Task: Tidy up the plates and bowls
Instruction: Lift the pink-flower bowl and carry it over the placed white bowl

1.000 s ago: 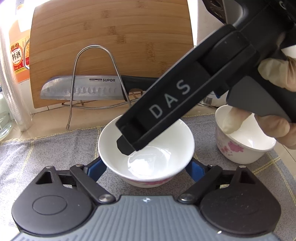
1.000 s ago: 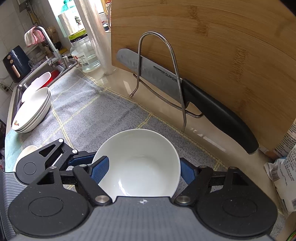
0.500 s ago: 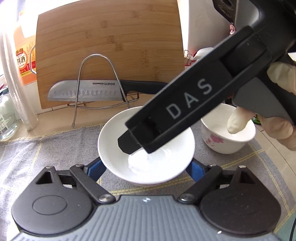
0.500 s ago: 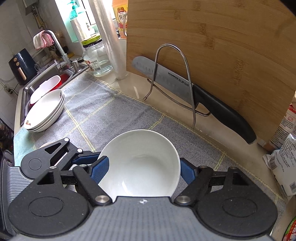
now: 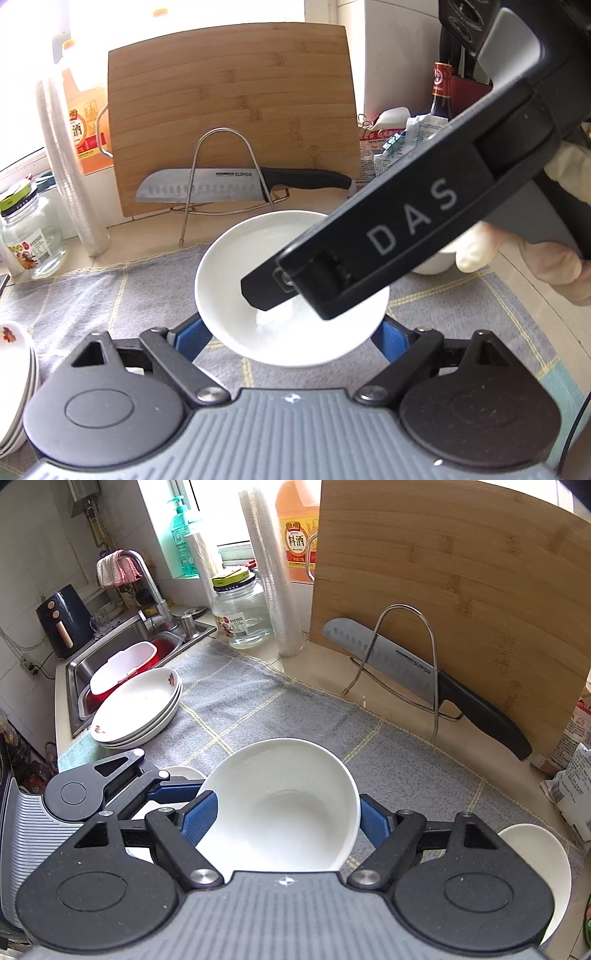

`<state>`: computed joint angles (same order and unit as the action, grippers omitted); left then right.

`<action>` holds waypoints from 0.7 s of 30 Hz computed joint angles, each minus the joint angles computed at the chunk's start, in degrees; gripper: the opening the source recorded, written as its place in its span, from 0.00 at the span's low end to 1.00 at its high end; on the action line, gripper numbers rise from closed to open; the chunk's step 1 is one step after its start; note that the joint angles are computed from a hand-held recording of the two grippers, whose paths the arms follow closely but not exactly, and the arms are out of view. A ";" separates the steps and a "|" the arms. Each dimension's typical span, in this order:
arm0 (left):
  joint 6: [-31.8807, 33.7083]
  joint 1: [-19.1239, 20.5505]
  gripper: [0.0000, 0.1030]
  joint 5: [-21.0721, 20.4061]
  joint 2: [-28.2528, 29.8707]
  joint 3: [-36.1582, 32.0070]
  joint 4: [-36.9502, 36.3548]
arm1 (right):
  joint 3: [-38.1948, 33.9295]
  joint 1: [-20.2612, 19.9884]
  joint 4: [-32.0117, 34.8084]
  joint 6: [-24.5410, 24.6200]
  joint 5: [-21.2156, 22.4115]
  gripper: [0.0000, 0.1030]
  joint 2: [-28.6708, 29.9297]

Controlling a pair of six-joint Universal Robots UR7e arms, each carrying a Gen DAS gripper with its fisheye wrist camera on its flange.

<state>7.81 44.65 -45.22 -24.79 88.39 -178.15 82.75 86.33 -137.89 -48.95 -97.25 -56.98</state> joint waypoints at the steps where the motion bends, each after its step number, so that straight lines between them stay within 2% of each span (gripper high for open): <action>1: -0.14 -0.10 0.88 0.19 -0.85 1.14 0.05 | 0.89 0.29 -0.36 0.26 0.09 0.83 -0.36; 11: -0.66 -0.12 0.88 2.08 -7.91 10.46 -2.02 | 6.17 3.59 -3.52 2.31 -0.37 0.83 -0.58; 21: -1.87 0.96 0.88 2.71 -11.50 14.77 -1.28 | 7.98 5.51 -5.45 4.15 -1.51 0.83 1.38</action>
